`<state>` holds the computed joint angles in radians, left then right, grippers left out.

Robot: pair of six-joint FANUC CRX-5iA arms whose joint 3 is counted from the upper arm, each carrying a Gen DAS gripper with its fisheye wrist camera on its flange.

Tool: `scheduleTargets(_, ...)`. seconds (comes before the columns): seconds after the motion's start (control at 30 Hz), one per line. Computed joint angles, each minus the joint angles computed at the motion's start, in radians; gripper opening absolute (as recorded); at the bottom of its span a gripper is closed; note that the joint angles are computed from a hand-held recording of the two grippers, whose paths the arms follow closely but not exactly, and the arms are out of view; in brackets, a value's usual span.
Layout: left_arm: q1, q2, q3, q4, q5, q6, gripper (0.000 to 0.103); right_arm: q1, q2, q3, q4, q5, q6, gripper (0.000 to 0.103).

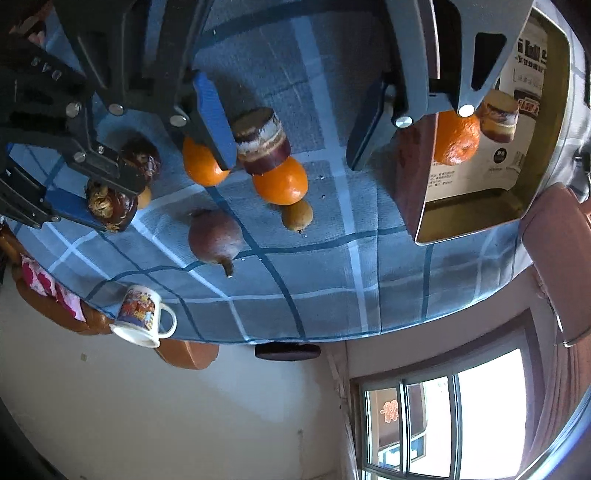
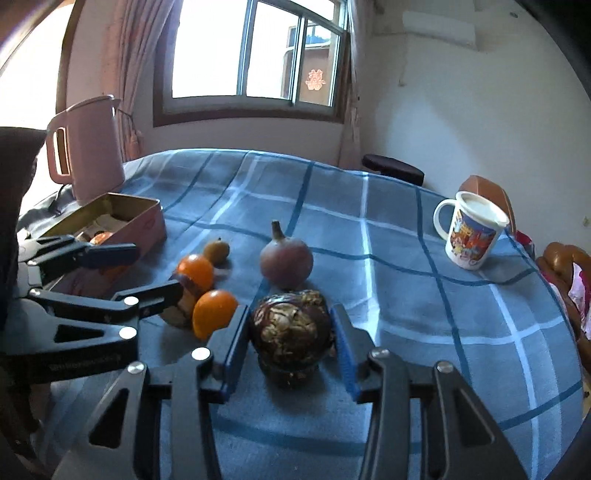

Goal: Organize fruits
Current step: 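Grasp the small brown-topped jar with the left tool while the right tool holds the dried fruit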

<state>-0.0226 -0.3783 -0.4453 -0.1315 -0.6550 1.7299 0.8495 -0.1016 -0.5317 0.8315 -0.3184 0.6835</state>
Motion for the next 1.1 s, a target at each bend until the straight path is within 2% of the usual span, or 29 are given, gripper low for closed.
scheduleTargets(0.13, 0.002, 0.025, 0.006, 0.046, -0.005, -0.038, 0.064, 0.002, 0.012, 0.008, 0.022, -0.003, -0.019, 0.047)
scheduleTargets(0.23, -0.008, 0.024, 0.010, 0.029, -0.014, -0.013, 0.064, 0.005, 0.015, 0.019, -0.029, -0.007, 0.026, 0.047)
scheduleTargets(0.33, 0.024, 0.024, -0.010, 0.108, -0.005, -0.056, 0.064, 0.011, 0.022, 0.039, -0.096, -0.023, 0.081, 0.047)
scheduleTargets(0.37, 0.034, 0.031, -0.011, 0.133, -0.002, -0.065, 0.064, 0.014, 0.025, 0.044, -0.100, -0.032, 0.086, 0.047)
scheduleTargets(0.47, 0.036, 0.058, 0.015, 0.116, -0.009, -0.043, 0.064, 0.016, 0.027, 0.044, -0.092, -0.035, 0.081, 0.047)
scheduleTargets(0.57, 0.077, 0.028, -0.039, 0.236, 0.008, -0.145, 0.064, 0.012, 0.026, 0.046, -0.113, -0.031, 0.089, 0.047)
scheduleTargets(0.7, 0.017, 0.024, -0.006, 0.091, -0.017, -0.037, 0.064, 0.015, 0.027, 0.050, -0.120, -0.035, 0.100, 0.047)
scheduleTargets(0.83, 0.022, 0.009, -0.018, 0.100, -0.020, -0.066, 0.064, 0.010, 0.018, 0.035, -0.093, -0.017, 0.072, 0.047)
scheduleTargets(0.97, 0.044, 0.015, -0.038, 0.173, -0.009, -0.144, 0.064, 0.012, 0.023, 0.046, -0.119, -0.024, 0.095, 0.047)
scheduleTargets(1.03, 0.041, 0.023, -0.032, 0.172, -0.007, -0.152, 0.060, 0.013, 0.026, 0.049, -0.119, -0.028, 0.097, 0.047)
scheduleTargets(1.1, 0.064, 0.021, -0.053, 0.251, 0.000, -0.223, 0.056, 0.015, 0.028, 0.056, -0.141, -0.032, 0.115, 0.047)
